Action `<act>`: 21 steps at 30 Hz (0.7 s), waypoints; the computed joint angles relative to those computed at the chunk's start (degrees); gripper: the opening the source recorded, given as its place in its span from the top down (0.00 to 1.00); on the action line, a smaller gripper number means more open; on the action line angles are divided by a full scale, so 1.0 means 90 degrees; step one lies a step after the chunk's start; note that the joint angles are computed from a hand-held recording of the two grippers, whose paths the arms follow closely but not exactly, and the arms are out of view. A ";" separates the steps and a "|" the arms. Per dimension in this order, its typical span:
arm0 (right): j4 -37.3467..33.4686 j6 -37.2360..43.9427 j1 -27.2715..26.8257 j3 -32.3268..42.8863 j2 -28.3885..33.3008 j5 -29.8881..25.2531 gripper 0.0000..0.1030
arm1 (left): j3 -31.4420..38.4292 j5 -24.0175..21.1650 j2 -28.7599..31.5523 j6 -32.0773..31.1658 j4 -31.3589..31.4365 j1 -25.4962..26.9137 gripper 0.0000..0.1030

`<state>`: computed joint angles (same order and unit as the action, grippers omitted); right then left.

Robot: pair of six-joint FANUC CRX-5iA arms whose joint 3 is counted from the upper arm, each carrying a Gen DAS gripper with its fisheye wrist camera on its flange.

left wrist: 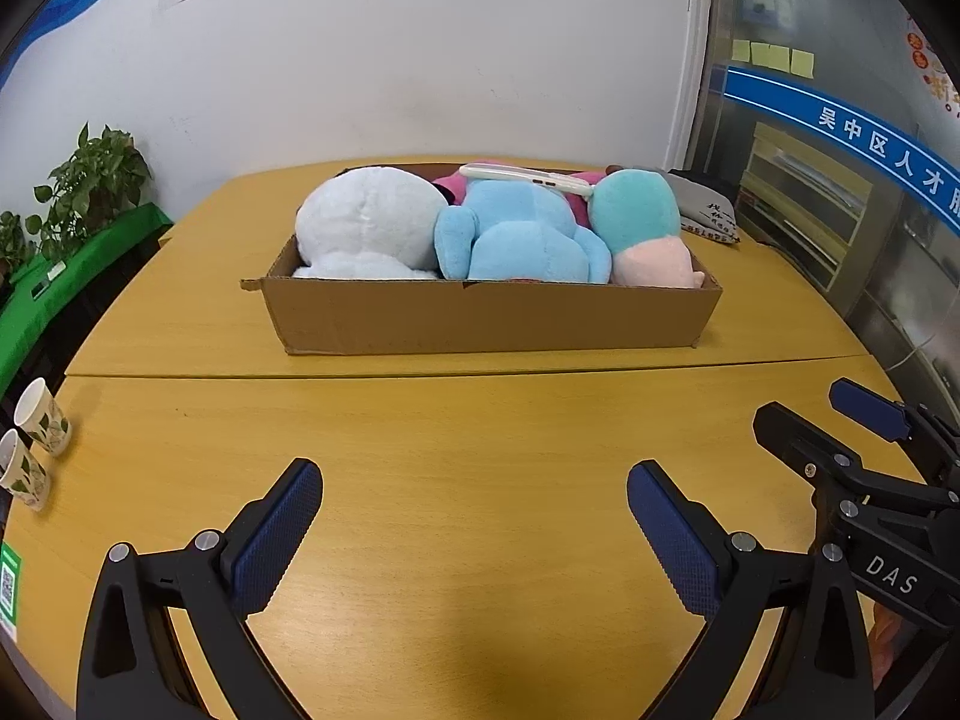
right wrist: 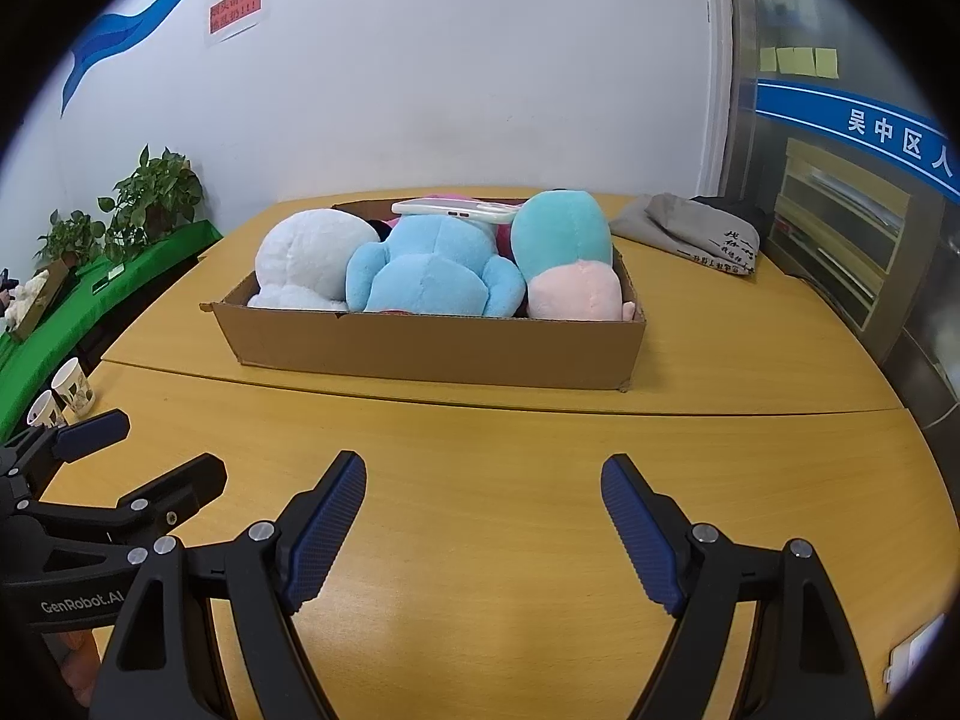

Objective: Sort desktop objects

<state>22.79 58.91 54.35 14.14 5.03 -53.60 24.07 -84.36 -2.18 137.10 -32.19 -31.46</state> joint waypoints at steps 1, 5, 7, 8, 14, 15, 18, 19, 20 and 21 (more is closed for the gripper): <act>-0.0008 0.0010 -0.0007 -0.0008 -0.0005 0.0017 0.22 | 0.0039 -0.0018 0.0045 -0.0006 -0.0038 -0.0005 0.00; -0.0039 0.0053 -0.0034 -0.0042 -0.0026 0.0088 0.22 | 0.0048 0.0034 0.0097 0.0014 -0.0169 -0.0025 0.00; -0.0055 0.0075 -0.0047 -0.0060 -0.0036 0.0124 0.22 | -0.0450 0.0479 -0.0317 0.0137 -0.0174 -0.0040 0.00; -0.0072 0.0117 -0.0069 -0.0080 -0.0050 0.0167 0.22 | -0.0524 0.0555 -0.0359 0.0040 -0.0130 0.0005 0.00; -0.1679 0.2126 -0.0977 0.0029 -0.0111 0.0373 0.21 | -0.2403 0.2158 -0.1782 -0.1525 0.2078 0.2004 0.00; -0.2120 0.2665 -0.1271 0.0178 -0.0028 0.0219 0.21 | -0.2636 0.2149 -0.1949 -0.1844 0.2388 0.2394 0.00; -0.2733 0.3806 -0.1994 0.0316 0.0195 -0.0070 0.21 | -0.3486 0.2129 -0.2505 -0.3069 0.3273 0.3763 0.00; -0.2938 0.4234 -0.2284 0.0378 0.0304 -0.0172 0.21 | -0.3684 0.2041 -0.2600 -0.3444 0.3417 0.4160 0.00; -0.3268 0.4695 -0.2614 0.0570 0.0486 -0.0440 0.21 | -0.3886 0.1977 -0.2665 -0.3891 0.3606 0.4569 0.00; -0.3530 0.5002 -0.2865 0.0745 0.0654 -0.0695 0.21 | -0.4055 0.1928 -0.2696 -0.4306 0.3734 0.4913 0.00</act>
<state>-8.98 103.93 28.57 20.84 10.91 -59.85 -12.43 -67.01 -26.44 98.34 1.41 12.75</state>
